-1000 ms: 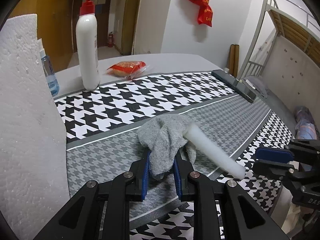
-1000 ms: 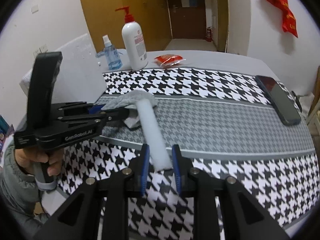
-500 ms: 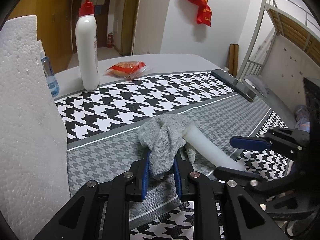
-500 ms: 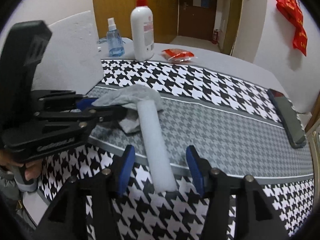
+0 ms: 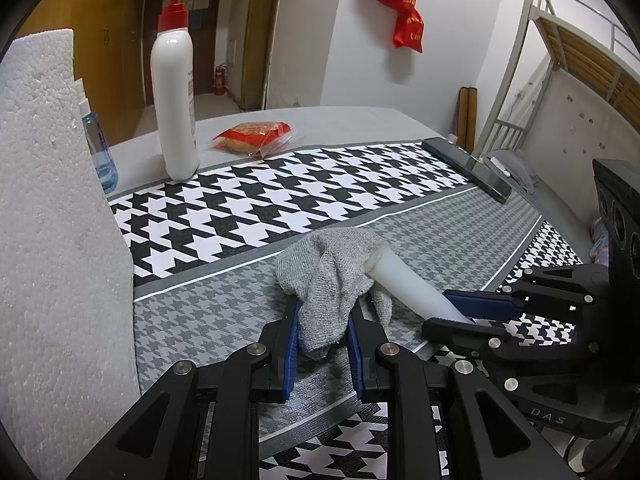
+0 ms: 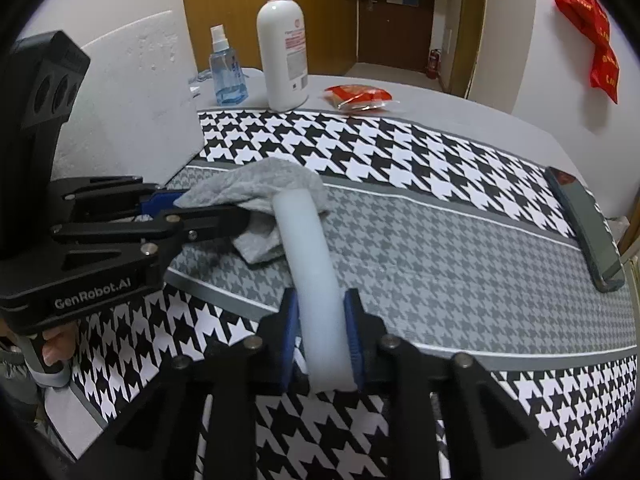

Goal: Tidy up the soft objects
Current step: 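Grasp the white foam tube with the right gripper while the left holds the sock, then lift the grey sock and white foam tube and carry both toward the white foam box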

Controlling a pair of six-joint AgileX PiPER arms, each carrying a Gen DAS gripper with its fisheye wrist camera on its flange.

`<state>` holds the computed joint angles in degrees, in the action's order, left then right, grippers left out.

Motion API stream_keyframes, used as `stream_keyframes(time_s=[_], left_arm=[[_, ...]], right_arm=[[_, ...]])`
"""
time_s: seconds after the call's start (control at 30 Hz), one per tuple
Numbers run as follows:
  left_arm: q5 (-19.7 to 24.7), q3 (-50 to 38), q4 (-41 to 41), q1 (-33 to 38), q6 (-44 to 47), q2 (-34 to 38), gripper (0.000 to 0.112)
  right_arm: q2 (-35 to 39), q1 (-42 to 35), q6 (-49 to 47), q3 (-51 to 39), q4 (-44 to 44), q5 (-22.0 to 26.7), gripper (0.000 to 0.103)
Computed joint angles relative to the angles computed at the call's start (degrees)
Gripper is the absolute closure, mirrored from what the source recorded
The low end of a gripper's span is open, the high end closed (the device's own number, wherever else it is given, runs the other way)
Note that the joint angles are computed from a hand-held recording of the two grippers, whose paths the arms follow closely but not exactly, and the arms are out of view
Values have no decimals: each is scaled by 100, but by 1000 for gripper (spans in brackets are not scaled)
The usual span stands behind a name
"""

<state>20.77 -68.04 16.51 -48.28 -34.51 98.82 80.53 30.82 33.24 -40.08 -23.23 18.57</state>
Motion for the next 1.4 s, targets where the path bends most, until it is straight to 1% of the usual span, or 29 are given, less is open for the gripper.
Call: stream_keyframes(time_s=[0.03, 0.13, 0.2, 0.33, 0.43, 0.47, 0.6, 0.73, 0.83, 0.9, 0.97, 1.0, 1.1, 1.2, 1.23, 1.33, 1.4], left_arm=[[-8, 4, -14, 3, 13, -3, 90], [-51, 28, -39, 17, 37, -19, 90], [-101, 57, -84, 29, 80, -44, 90], [-211, 134, -140, 45, 141, -125, 90], [-247, 177, 50, 16, -12, -171, 90], [-256, 183, 85, 6, -40, -180, 90], [-310, 231, 483, -85, -372, -232, 91], [-370, 300, 839, -148, -712, -302, 91], [-397, 336, 1107, -175, -977, -352, 91], [-396, 361, 1449, -225, -1310, -391, 91], [-409, 374, 1527, -263, -1355, -421, 91], [-416, 369, 1543, -278, -1357, -426, 91], [-406, 414, 1955, -369, -1707, -475, 91], [-412, 429, 2129, -402, -1868, -500, 91], [-395, 439, 2345, -434, -2093, -523, 91], [-470, 488, 2503, -478, -2233, -598, 91], [-410, 497, 2880, -564, -2568, -630, 91]], right_arm=[[-5, -5, 32, 8, 5, -9, 80], [-161, -70, -330, 87, 586, -114, 81], [-350, -14, -253, 155, 610, -114, 81], [-697, 180, 481, 300, 114, -9, 81], [-940, 181, 833, 475, 53, -24, 81], [-1054, 215, 1168, 551, -150, 1, 81], [-1468, 271, 1770, 811, -479, -5, 81], [-1812, 278, 2146, 995, -657, 28, 81], [-1928, 254, 2420, 1047, -803, 16, 81], [-2029, 267, 2636, 1100, -935, 19, 81], [-2087, 313, 2890, 1126, -1084, 43, 81], [-2098, 345, 3032, 1130, -1195, 69, 81], [-2221, 550, 3641, 1198, -1667, 224, 81], [-2344, 742, 4135, 1237, -2027, 388, 81], [-2372, 827, 4335, 1237, -2181, 468, 81], [-2464, 1101, 4814, 1219, -2549, 738, 81], [-2505, 1308, 5098, 1188, -2748, 949, 81]])
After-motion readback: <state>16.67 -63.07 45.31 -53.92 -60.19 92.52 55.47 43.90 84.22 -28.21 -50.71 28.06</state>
